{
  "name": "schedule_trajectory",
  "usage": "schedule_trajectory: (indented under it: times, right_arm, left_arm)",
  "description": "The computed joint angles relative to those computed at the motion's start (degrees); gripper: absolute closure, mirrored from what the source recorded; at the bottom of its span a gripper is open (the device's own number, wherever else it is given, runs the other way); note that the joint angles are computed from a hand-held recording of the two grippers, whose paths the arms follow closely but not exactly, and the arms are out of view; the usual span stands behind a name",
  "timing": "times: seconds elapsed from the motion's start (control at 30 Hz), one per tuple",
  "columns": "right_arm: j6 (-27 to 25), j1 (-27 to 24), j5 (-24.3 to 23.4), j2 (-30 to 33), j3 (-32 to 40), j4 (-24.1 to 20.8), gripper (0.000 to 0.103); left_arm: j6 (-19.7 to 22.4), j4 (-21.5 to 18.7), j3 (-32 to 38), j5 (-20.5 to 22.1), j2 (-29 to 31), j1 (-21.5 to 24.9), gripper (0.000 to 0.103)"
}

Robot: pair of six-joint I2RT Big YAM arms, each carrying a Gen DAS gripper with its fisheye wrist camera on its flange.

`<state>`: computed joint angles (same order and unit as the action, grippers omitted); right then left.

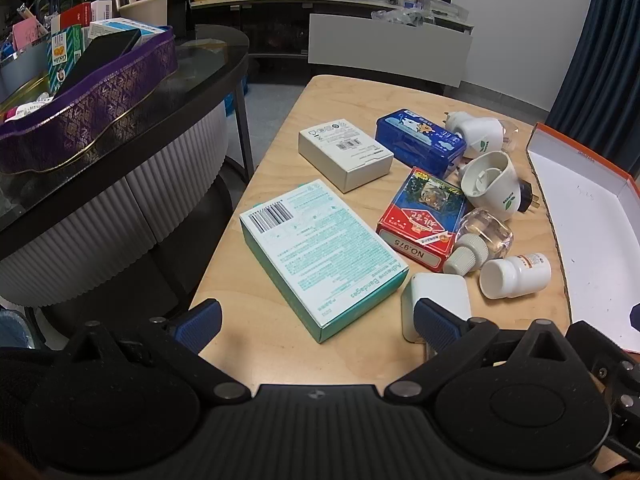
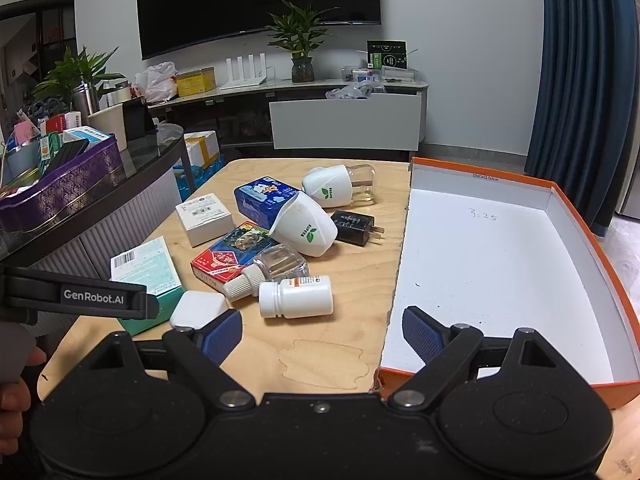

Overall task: Organize rigid objects
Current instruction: 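Reach the left tool to the teal bandage box and the right tool to the white pill bottle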

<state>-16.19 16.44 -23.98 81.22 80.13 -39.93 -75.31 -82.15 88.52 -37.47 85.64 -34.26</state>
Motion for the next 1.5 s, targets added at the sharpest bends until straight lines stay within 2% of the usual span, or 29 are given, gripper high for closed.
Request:
schedule_trajectory:
  times: [1.1, 1.2, 1.33, 1.43, 1.5]
  right_arm:
    - [-0.64, -0.03, 0.34, 0.84, 0.39, -0.34, 0.001]
    - [-0.45, -0.07, 0.18, 0.98, 0.47, -0.21, 0.001]
    - [-0.92, -0.08, 0.47, 1.47, 1.4, -1.89, 0.001]
    - [-1.65, -0.06, 0.82, 1.58, 2.07, -3.53, 0.001]
    - [-2.02, -0.02, 1.11, 1.69, 2.56, -4.63, 0.001]
  left_arm:
    - [-1.12, 0.2, 0.03, 0.93, 0.55, 1.21, 0.0]
    - [-3.04, -0.16, 0.45, 0.26, 0.85, 1.71, 0.0]
    - [-8.06, -1.86, 1.84, -0.64, 2.11, 3.32, 0.0]
    - [-10.15, -0.89, 2.17, 1.05, 2.35, 5.01, 0.0]
    - [-9.54, 0.88, 2.27, 1.59, 2.57, 5.74, 0.0]
